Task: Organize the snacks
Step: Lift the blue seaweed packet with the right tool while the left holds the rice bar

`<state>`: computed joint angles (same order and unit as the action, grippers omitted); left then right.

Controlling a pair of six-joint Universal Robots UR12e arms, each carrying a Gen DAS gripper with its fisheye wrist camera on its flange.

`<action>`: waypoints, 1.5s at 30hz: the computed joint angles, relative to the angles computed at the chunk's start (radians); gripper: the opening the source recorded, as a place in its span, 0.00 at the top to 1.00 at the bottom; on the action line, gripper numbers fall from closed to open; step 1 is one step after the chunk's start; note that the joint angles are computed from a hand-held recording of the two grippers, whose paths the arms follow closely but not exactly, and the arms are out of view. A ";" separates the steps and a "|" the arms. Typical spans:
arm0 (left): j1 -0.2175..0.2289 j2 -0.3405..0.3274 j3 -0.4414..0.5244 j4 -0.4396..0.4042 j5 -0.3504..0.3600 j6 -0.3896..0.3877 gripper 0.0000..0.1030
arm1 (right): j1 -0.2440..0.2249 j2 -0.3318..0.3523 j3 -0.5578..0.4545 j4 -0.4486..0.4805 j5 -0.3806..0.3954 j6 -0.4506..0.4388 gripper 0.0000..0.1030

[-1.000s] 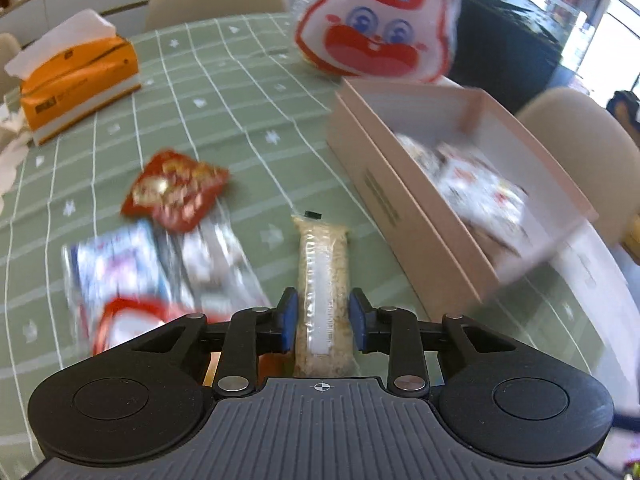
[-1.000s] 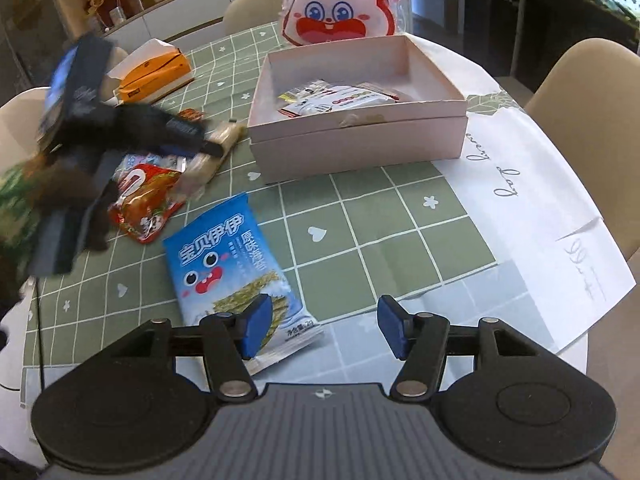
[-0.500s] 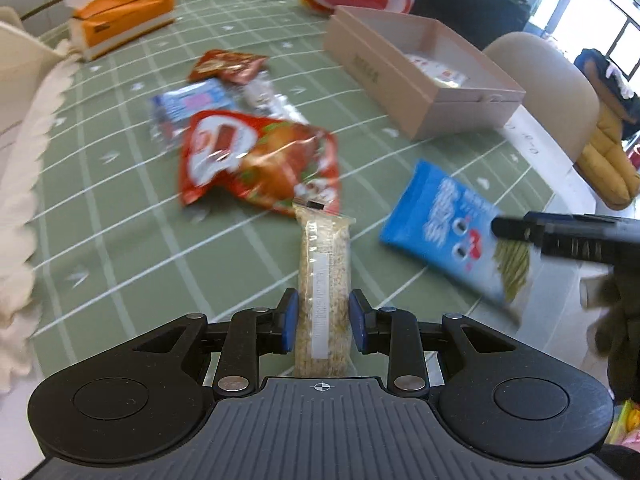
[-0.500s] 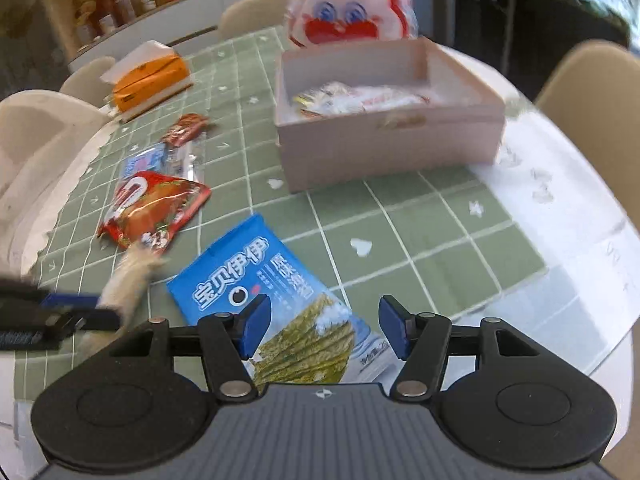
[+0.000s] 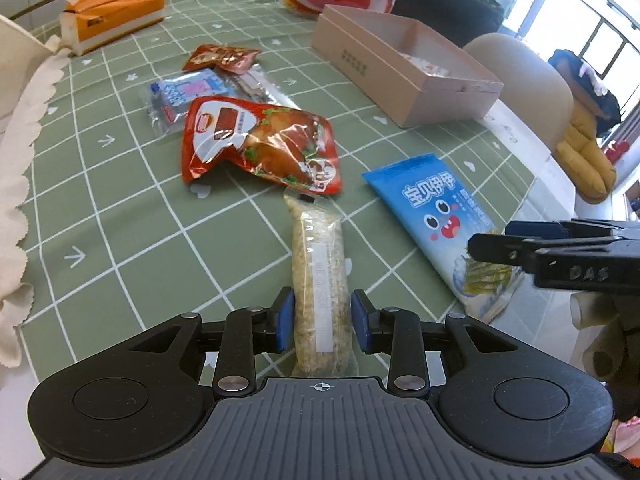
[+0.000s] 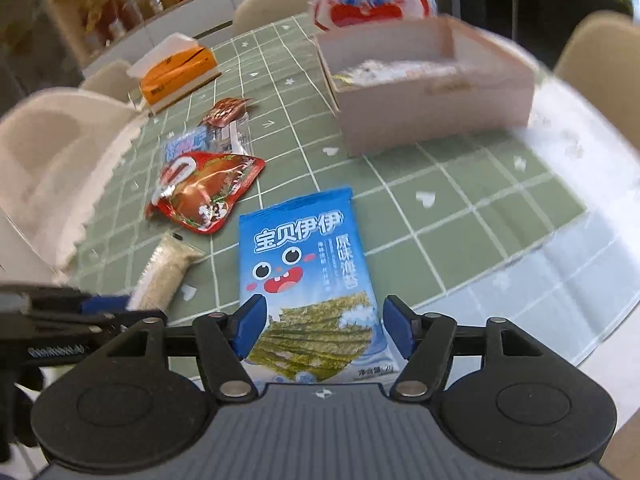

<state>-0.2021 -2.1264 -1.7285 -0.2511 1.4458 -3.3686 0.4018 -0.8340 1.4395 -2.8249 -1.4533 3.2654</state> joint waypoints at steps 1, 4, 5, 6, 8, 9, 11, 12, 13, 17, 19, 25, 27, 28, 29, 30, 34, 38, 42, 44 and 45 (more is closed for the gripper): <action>0.001 0.000 -0.002 0.006 -0.003 0.000 0.66 | 0.009 0.003 -0.009 0.007 -0.023 -0.017 0.36; 0.004 0.001 -0.011 0.024 -0.012 -0.003 0.66 | 0.017 0.014 -0.037 0.035 -0.016 -0.030 0.35; 0.005 0.001 -0.013 0.027 -0.015 -0.006 0.66 | 0.019 0.019 -0.046 0.042 -0.015 -0.019 0.35; 0.006 0.003 -0.016 0.029 -0.018 -0.007 0.66 | 0.020 0.024 -0.055 0.047 -0.014 -0.002 0.35; 0.007 0.006 -0.023 0.036 -0.017 -0.011 0.66 | 0.022 0.031 -0.063 0.040 -0.018 0.033 0.32; 0.007 0.008 -0.027 0.040 -0.018 -0.012 0.66 | 0.024 0.033 -0.064 0.033 -0.021 0.049 0.29; 0.008 0.012 -0.034 0.044 -0.019 -0.013 0.66 | 0.029 0.034 -0.060 0.020 -0.033 0.055 0.26; 0.008 0.014 -0.037 0.043 -0.020 -0.013 0.66 | 0.033 0.035 -0.058 0.016 -0.044 0.048 0.25; 0.009 0.016 -0.039 0.041 -0.022 -0.012 0.66 | 0.037 0.037 -0.057 0.011 -0.056 0.039 0.25; 0.009 0.020 -0.045 0.043 -0.023 -0.011 0.66 | 0.048 0.039 -0.050 -0.008 -0.096 0.010 0.24; 0.009 0.021 -0.047 0.044 -0.022 -0.012 0.66 | 0.050 0.037 -0.049 0.001 -0.104 0.001 0.24; 0.015 0.019 -0.042 0.038 -0.042 -0.036 0.66 | 0.050 0.013 -0.025 0.026 -0.113 0.049 0.24; 0.018 0.014 -0.035 0.040 -0.044 -0.044 0.66 | 0.049 0.004 -0.007 0.018 -0.096 0.038 0.24; 0.017 0.010 -0.031 0.045 -0.038 -0.042 0.66 | 0.048 0.000 0.002 0.010 -0.091 0.036 0.24; 0.017 0.004 -0.026 0.051 -0.034 -0.041 0.66 | 0.048 -0.001 0.009 -0.002 -0.093 0.033 0.24; 0.016 -0.001 -0.020 0.059 -0.031 -0.041 0.66 | 0.050 -0.001 0.015 -0.013 -0.101 0.028 0.24; 0.015 -0.014 -0.011 0.082 -0.038 -0.023 0.66 | 0.057 0.002 0.006 0.006 -0.145 0.018 0.23; 0.026 -0.011 -0.032 0.112 -0.079 -0.038 0.67 | 0.048 0.005 -0.010 0.020 -0.134 0.057 0.23; 0.035 0.007 -0.045 0.077 -0.119 -0.041 0.67 | 0.034 0.011 -0.020 0.024 -0.108 0.124 0.22; 0.025 0.023 -0.052 0.041 -0.081 -0.009 0.67 | 0.034 0.014 -0.027 0.042 -0.101 0.132 0.22; 0.015 0.032 -0.054 0.019 -0.044 0.012 0.67 | 0.034 0.015 -0.029 0.045 -0.094 0.128 0.21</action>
<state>-0.1872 -2.0942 -1.7820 -0.2325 1.4022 -3.3567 0.4356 -0.8188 1.4100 -2.7798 -1.5470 3.3933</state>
